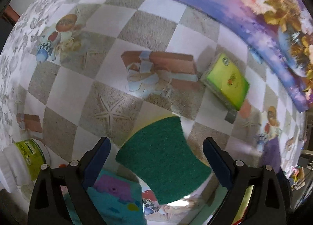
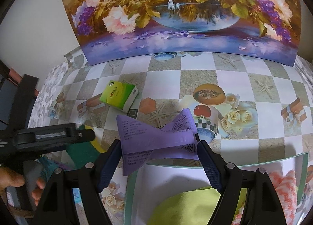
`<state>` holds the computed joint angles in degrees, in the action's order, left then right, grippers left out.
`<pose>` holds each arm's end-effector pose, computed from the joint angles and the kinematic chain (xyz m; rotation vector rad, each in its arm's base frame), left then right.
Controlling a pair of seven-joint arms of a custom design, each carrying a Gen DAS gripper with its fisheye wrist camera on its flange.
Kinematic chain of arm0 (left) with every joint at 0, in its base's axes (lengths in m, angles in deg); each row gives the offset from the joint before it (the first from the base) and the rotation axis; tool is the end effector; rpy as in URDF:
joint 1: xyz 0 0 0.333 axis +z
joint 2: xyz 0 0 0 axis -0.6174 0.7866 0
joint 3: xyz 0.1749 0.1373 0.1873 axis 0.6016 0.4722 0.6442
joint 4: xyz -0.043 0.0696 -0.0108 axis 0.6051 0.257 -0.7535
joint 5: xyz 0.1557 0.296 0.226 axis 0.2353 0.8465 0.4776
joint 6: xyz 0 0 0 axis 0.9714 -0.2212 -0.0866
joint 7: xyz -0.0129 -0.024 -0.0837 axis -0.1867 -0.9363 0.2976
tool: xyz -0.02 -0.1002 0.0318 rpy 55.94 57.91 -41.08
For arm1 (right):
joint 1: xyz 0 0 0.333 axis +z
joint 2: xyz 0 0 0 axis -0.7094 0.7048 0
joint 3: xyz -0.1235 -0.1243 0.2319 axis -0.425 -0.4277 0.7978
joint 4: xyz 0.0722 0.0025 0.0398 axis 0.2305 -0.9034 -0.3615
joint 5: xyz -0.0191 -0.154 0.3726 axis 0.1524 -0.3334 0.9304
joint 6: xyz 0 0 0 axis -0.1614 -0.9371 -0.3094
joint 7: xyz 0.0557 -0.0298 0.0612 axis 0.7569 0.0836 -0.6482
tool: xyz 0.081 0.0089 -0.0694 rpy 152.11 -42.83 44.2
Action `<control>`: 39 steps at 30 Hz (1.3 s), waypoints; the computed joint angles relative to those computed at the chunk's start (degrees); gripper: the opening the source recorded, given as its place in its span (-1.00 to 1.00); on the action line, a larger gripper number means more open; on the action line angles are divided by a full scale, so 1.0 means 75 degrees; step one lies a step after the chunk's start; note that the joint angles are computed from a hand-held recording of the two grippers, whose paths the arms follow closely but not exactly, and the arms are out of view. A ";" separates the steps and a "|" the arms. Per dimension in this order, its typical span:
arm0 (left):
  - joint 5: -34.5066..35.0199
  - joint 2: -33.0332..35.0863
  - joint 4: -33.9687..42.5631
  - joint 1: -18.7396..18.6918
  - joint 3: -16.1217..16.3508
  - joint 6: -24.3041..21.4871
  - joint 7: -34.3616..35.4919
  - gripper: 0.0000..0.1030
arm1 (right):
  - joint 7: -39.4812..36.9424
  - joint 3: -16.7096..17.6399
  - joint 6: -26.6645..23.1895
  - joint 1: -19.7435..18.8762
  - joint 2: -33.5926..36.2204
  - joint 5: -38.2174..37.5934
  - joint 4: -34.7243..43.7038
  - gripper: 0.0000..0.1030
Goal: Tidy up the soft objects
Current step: 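Lift the purple bag with the right tool while the left tool grasps the green sponge, then carry the bag and sponge over the tray and open both tools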
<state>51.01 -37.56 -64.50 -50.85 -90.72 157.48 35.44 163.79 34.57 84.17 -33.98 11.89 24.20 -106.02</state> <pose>0.5859 -0.2477 0.4503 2.1766 -2.1880 0.1190 0.4645 0.0722 0.4792 -1.6398 2.1368 -0.2757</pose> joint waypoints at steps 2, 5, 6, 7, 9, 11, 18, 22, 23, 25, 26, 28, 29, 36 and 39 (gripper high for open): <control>0.0006 0.0188 0.0140 -0.0031 -0.0001 -0.0104 -0.0103 0.84 | -0.0010 -0.0004 -0.0005 -0.0014 -0.0037 -0.0017 -0.0019 0.56; 0.0011 0.0336 0.0231 -0.0080 0.0000 -0.0023 -0.0177 0.63 | -0.0023 -0.0023 -0.0018 -0.0035 -0.0076 -0.0026 -0.0041 0.56; 0.0073 0.0332 0.0222 -0.0103 0.0001 0.0055 -0.0155 0.50 | -0.0026 -0.0032 -0.0031 -0.0045 -0.0089 -0.0027 -0.0050 0.56; 0.0099 0.0270 0.0124 -0.0118 -0.0008 0.0176 -0.0115 0.46 | -0.0029 -0.0039 -0.0045 -0.0053 -0.0104 -0.0026 -0.0060 0.56; -0.0112 0.0277 0.0120 -0.0115 -0.0051 0.0307 -0.0108 0.44 | -0.0023 -0.0044 -0.0084 -0.0075 -0.0149 -0.0034 -0.0083 0.56; -0.0268 0.0163 -0.0026 -0.0101 -0.0067 0.0499 -0.0101 0.43 | -0.0015 -0.0035 -0.0144 -0.0100 -0.0244 -0.0070 -0.0116 0.56; -0.0639 -0.0879 -0.0956 -0.0151 -0.0234 0.1457 0.0126 0.42 | 0.0199 0.0049 -0.0562 -0.0279 -0.0909 -0.0391 -0.0304 0.56; -0.1223 -0.1782 -0.1836 -0.0226 -0.0371 0.2125 0.0621 0.42 | 0.0337 0.0067 -0.0941 -0.0339 -0.1524 -0.0553 -0.0461 0.56; -0.1418 -0.2065 -0.2108 -0.0273 -0.0412 0.2256 0.0734 0.42 | 0.0370 0.0064 -0.1021 -0.0349 -0.1662 -0.0582 -0.0493 0.56; -0.1780 -0.2549 -0.2561 -0.0337 -0.0426 0.2442 0.1015 0.43 | 0.0485 0.0088 -0.1245 -0.0394 -0.2032 -0.0659 -0.0579 0.56; -0.1876 -0.2800 -0.2792 -0.0396 -0.0460 0.2531 0.1143 0.43 | 0.0515 0.0091 -0.1339 -0.0404 -0.2189 -0.0699 -0.0619 0.56; -0.2005 -0.3242 -0.3167 -0.0444 -0.0441 0.2629 0.1421 0.43 | 0.0543 0.0108 -0.1604 -0.0427 -0.2519 -0.0802 -0.0676 0.56; -0.2066 -0.3474 -0.3374 -0.0504 -0.0470 0.2711 0.1538 0.43 | 0.0563 0.0139 -0.1759 -0.0456 -0.2696 -0.0885 -0.0701 0.56; -0.2237 -0.4634 -0.4224 -0.0774 -0.0533 0.2709 0.2036 0.43 | 0.0761 0.0154 -0.2575 -0.0563 -0.3967 -0.1160 -0.1118 0.56; -0.2299 -0.4943 -0.4474 -0.0880 -0.0549 0.2684 0.2217 0.43 | 0.0943 0.0090 -0.2785 -0.0566 -0.4553 -0.1077 -0.1459 0.56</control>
<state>33.77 -74.63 -98.06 -57.45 -94.84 177.61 52.07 170.86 35.25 63.28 -38.23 -22.26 16.13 -116.96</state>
